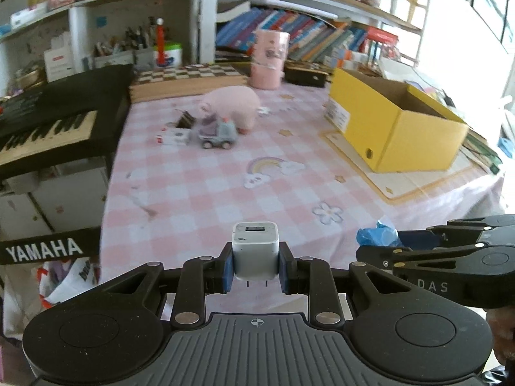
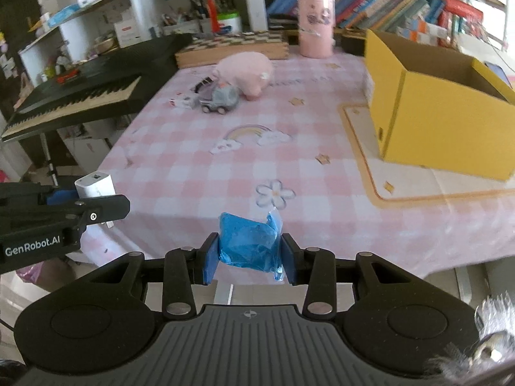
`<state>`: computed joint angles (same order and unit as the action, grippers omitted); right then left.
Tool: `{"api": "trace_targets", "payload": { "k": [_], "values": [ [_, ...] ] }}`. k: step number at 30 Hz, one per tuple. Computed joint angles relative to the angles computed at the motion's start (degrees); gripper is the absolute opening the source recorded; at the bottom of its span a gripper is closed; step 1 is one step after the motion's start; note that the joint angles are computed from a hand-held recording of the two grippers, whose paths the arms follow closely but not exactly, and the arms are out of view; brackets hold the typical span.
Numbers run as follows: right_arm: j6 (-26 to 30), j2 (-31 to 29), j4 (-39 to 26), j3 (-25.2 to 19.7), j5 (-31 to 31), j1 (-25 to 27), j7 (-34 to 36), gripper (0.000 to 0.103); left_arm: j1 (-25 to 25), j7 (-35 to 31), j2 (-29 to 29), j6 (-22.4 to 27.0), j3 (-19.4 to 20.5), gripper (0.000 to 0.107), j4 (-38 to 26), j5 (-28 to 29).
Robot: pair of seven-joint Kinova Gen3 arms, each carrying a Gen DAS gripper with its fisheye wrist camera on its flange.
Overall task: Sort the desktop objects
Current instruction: 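Carry the blue cloth and white charger with both grippers over the yellow box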
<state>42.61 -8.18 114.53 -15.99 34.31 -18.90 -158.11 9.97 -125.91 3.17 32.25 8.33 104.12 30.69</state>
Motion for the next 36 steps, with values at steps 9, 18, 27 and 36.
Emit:
{"api": "trace_targets", "payload": {
  "k": [9, 18, 27, 36],
  "values": [
    [6.30, -4.28, 2.69, -2.72, 0.51, 1.28, -7.71, 0.037, 0.85, -7.26, 1.25, 2.86, 1.73, 0.025, -1.17, 4.55],
    [11.99, -8.78, 5.07, -5.46, 0.28, 3.77, -12.78, 0.037, 3.13, -12.79, 3.04, 4.23, 3.81, 0.025, -2.94, 7.15],
    [13.96, -12.79, 6.85, -4.66, -0.98, 7.23, -11.23, 0.037, 6.45, -13.22, 6.10, 4.18, 6.46, 0.025, -6.48, 5.55],
    [10.67, -14.88, 8.09, -0.41, -3.19, 11.50, -3.34, 0.037, 10.26, -8.92, 8.91, 2.35, 7.88, 0.025, -9.82, 1.15]
  ]
}}
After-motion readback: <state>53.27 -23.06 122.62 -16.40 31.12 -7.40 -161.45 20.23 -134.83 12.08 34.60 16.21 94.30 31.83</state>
